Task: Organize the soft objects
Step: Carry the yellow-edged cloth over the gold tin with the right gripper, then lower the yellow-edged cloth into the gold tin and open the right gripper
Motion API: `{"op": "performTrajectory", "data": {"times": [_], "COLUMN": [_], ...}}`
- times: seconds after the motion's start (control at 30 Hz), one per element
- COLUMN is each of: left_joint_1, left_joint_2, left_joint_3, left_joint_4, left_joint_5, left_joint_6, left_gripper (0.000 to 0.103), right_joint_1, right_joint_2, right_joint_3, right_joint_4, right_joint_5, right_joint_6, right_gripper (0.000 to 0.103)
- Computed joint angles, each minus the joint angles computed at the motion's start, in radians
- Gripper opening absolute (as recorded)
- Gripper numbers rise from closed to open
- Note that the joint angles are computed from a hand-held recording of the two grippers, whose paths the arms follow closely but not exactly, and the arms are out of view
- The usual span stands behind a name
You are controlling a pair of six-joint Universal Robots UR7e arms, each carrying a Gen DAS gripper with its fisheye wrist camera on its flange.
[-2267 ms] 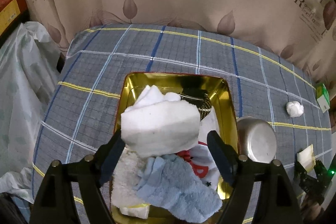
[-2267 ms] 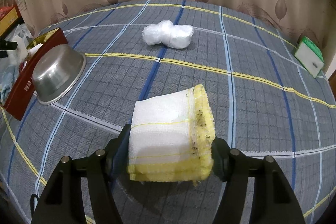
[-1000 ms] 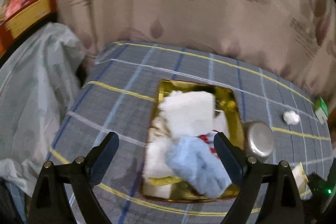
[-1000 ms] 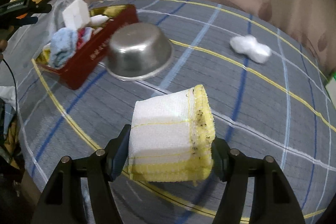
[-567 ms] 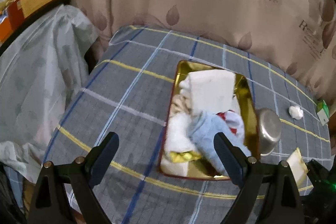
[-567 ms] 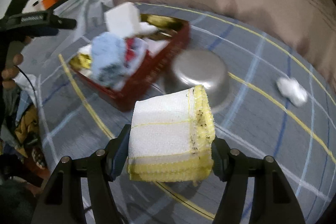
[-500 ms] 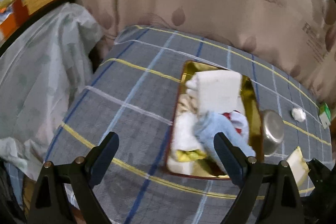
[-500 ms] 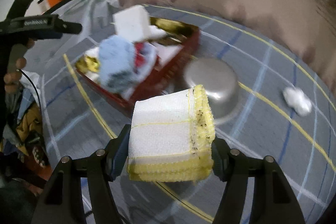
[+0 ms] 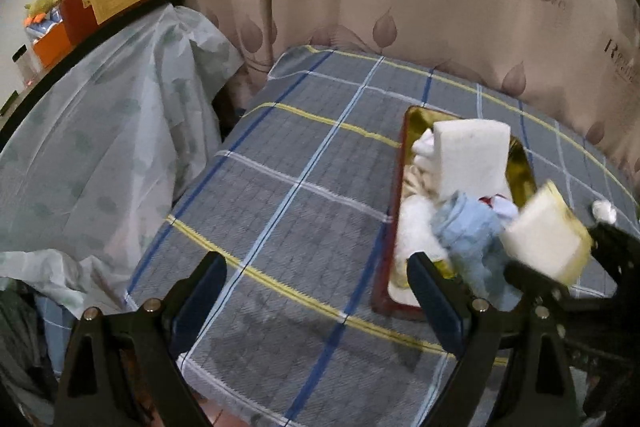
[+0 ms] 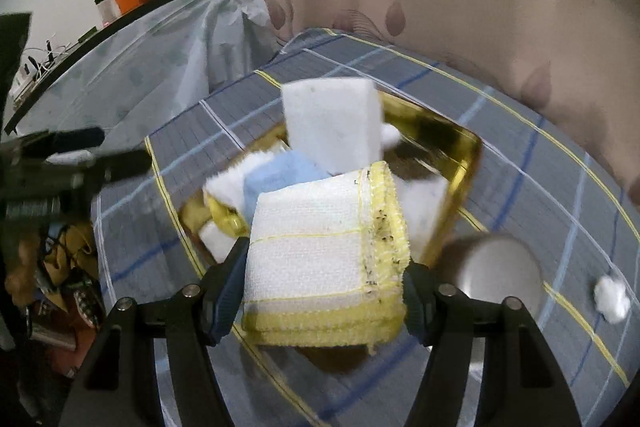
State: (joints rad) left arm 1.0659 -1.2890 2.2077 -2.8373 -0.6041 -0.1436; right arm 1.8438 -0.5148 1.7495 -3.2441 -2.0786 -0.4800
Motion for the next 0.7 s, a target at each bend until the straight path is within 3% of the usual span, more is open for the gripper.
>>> {"op": "performTrajectory", "data": {"times": [0.3,0.47,0.7], "left_joint_1": [0.001,0.010,0.018], "left_joint_2": [0.009,0.012,0.024], "left_joint_3": [-0.007,-0.018,-0.032], "left_joint_4": [0.001,0.013,0.019], "left_joint_5": [0.020,0.000,-0.005], "left_joint_6": [-0.003,-0.016,-0.014], "left_gripper": [0.094,0.094,0.094], "right_joint_1": [-0.001,-0.022,-0.025], "right_joint_2": [0.088,0.126,0.171], "right_joint_3": [-0.165,-0.245,-0.297], "right_joint_4": [0.105,0.149,0.109], "right_joint_5": [0.018,-0.011,-0.085], "right_joint_6": [0.083,0.128,0.092], "right_gripper": [0.063,0.063,0.065]}}
